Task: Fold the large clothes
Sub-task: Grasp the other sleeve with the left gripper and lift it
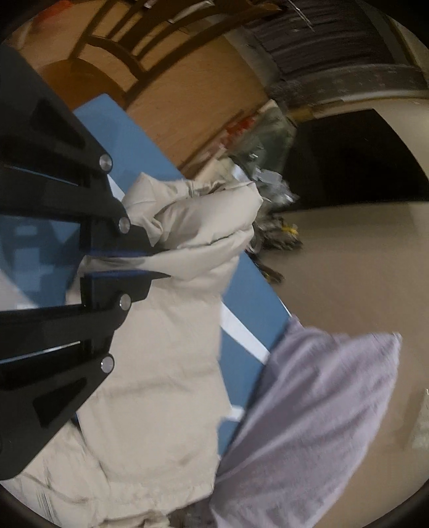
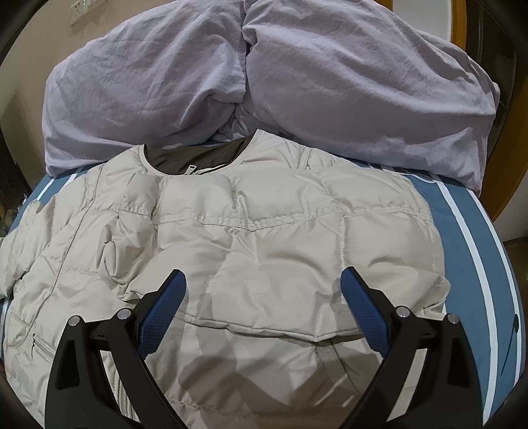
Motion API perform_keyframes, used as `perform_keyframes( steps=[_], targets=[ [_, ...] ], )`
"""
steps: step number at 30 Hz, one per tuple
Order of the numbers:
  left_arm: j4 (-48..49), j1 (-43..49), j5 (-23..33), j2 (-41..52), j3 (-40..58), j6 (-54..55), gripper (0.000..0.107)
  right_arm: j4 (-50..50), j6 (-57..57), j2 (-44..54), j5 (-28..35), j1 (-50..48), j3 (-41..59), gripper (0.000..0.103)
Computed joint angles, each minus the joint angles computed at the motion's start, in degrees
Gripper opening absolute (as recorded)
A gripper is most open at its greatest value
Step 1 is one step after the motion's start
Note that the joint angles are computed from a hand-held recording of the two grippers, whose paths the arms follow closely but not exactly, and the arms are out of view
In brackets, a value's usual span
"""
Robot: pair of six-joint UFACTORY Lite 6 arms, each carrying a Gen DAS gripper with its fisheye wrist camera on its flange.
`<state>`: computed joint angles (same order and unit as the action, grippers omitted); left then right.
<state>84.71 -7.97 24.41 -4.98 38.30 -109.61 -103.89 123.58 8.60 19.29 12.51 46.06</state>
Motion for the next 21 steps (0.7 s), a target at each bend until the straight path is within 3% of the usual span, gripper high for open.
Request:
perform_keyframes(
  steps=[8, 16, 21],
  targets=[
    [-8.8, -16.3, 6.0, 3.4, 16.4, 8.8, 0.006, -5.4, 4.4, -4.9, -0.8, -2.0, -4.2, 0.096],
    [-13.6, -28.6, 7.9, 19.4, 39.1, 15.1, 0.006, -11.7, 8.1, -9.8, -4.5, -8.6, -8.4, 0.096],
    [-18.6, -35.4, 8.3, 32.8, 58.5, 23.5, 0.006, -18.5, 12.9, -13.3, -6.9, -13.3, -11.4, 0.096]
  ],
)
